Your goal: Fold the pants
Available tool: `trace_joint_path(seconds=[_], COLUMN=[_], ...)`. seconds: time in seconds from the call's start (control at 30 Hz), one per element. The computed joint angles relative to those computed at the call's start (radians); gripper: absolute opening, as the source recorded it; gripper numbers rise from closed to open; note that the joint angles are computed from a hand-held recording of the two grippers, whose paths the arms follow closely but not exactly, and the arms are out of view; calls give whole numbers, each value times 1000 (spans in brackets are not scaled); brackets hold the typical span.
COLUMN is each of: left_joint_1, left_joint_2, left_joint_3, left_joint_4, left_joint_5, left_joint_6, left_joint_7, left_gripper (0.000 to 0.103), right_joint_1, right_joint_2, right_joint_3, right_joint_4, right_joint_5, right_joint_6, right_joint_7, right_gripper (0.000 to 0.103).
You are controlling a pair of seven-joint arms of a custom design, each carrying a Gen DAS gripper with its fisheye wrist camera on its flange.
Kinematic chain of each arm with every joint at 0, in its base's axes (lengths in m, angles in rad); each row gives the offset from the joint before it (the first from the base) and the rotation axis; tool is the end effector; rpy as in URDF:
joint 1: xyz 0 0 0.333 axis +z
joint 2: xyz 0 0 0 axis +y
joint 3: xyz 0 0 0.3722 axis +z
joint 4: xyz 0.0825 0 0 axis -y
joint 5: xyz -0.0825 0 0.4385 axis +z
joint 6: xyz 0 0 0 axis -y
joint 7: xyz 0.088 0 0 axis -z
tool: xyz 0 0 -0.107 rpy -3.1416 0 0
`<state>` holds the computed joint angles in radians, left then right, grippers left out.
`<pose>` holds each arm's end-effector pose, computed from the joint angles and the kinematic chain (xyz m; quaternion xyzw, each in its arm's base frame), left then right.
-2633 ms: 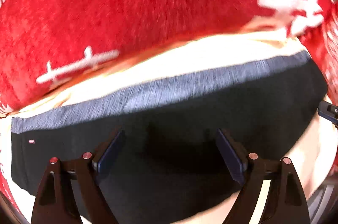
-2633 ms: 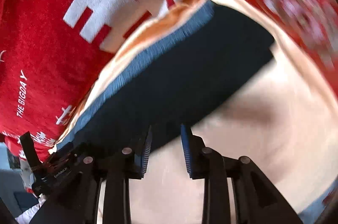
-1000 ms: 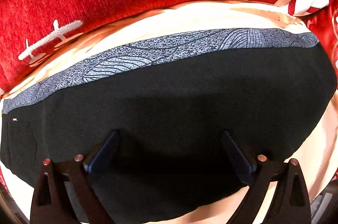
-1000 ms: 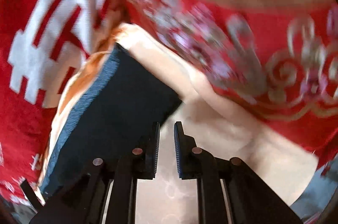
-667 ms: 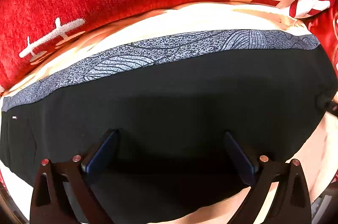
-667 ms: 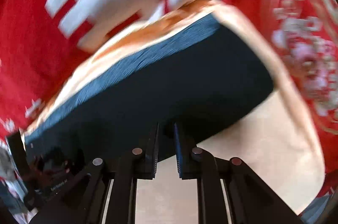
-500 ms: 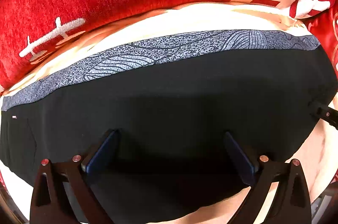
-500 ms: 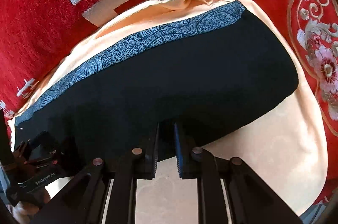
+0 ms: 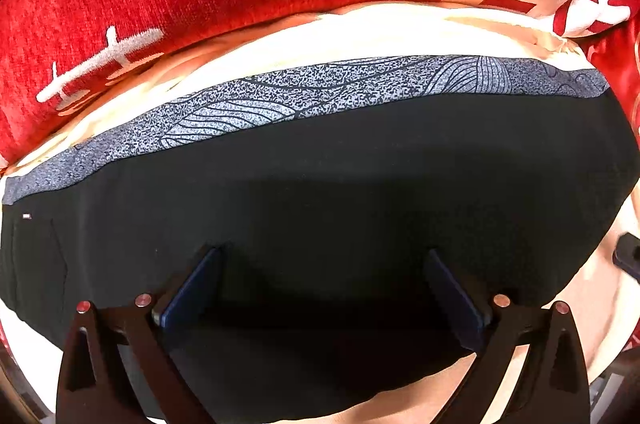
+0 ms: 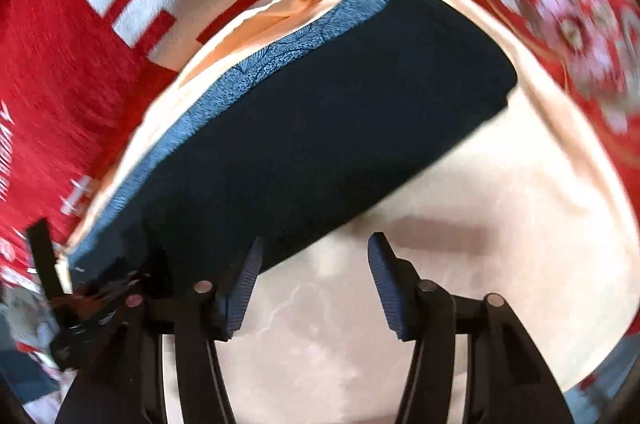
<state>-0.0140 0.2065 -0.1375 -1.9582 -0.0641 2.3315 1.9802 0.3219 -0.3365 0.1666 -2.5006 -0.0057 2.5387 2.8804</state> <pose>0.6638 -0.0982 0.4138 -0.5014 0.8603 -0.0820 0.0428 0.4281 0.2308 0.4651 -0.3621 0.9134 -0.0087 0.1860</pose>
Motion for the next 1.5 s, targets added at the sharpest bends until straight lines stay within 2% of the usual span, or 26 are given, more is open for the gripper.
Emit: trace_joint_path(seconds=[0.1,0.17,0.3,0.47,0.6,0.73,0.8,0.9,1.0,1.1,1.13,1.17,1.2,1.23,1.27,1.37,1.4,1.43,1.5], left_joint_1=[-2,-3,-5,-4,-32,-54,-54,-48,-48,-60,-61,-62,-62,-61,-59,-56,-58,-61,-66], left_joint_2=[0,-3,-8,-39,-40,-24,-32,-42,-32,-12,-5,2,-1,-7,-20,-25,-29,-30,-29], left_joint_3=[3,2,3,-17,-29,-33,-34,-36,-32,-29,-28,-28,-28,-29,-31,-36,-36,-35,-31], left_joint_4=[2,1,2,-5,-11,-22,-44,-64,-51,-14,1,17,22,21,8,16,10,8,9], left_joint_5=[10,15,24,-43,-63,-54,-71,-95,-90,-52,-45,-41,-40,-41,-50,-71,-65,-57,-38], left_joint_6=[-6,-6,-9,-21,-9,-5,27,45,14,-39,-60,-75,-83,-77,-57,-33,-22,-18,-14], left_joint_7=[-14,-20,-27,36,30,-10,-11,19,23,-12,-17,-25,-32,-33,-23,10,12,10,-8], left_gripper=[102,102,102,102,102,102,102,102,102,102,102,102,102,102,102,102,102,102,102], right_joint_1=[21,9,-39,-73,-86,-131,-207,-319,-361,-293,-251,-194,-140,-105,-90,-78,-74,-54,-20], right_joint_2=[-53,-88,-149,-140,-114,-90,-71,-25,43,80,82,83,93,106,106,60,50,36,12], right_joint_3=[-11,2,33,37,39,93,186,304,338,245,190,112,35,-8,-22,-14,-6,-23,-38], right_joint_4=[-90,-138,-214,-266,-329,-384,-406,-391,-352,-337,-342,-349,-357,-367,-372,-365,-364,-366,-374], right_joint_5=[65,71,65,68,96,151,210,292,339,321,288,234,174,154,156,200,224,222,238], right_joint_6=[146,215,296,422,602,766,868,959,1023,1049,1050,1043,1060,1106,1122,1065,1056,1032,997], right_joint_7=[10,38,124,169,191,218,226,159,78,103,139,199,267,299,302,210,186,180,172], right_gripper=[59,59,59,59,59,59,58,58,59,58,44,17,15,14,13,13,17,19,31])
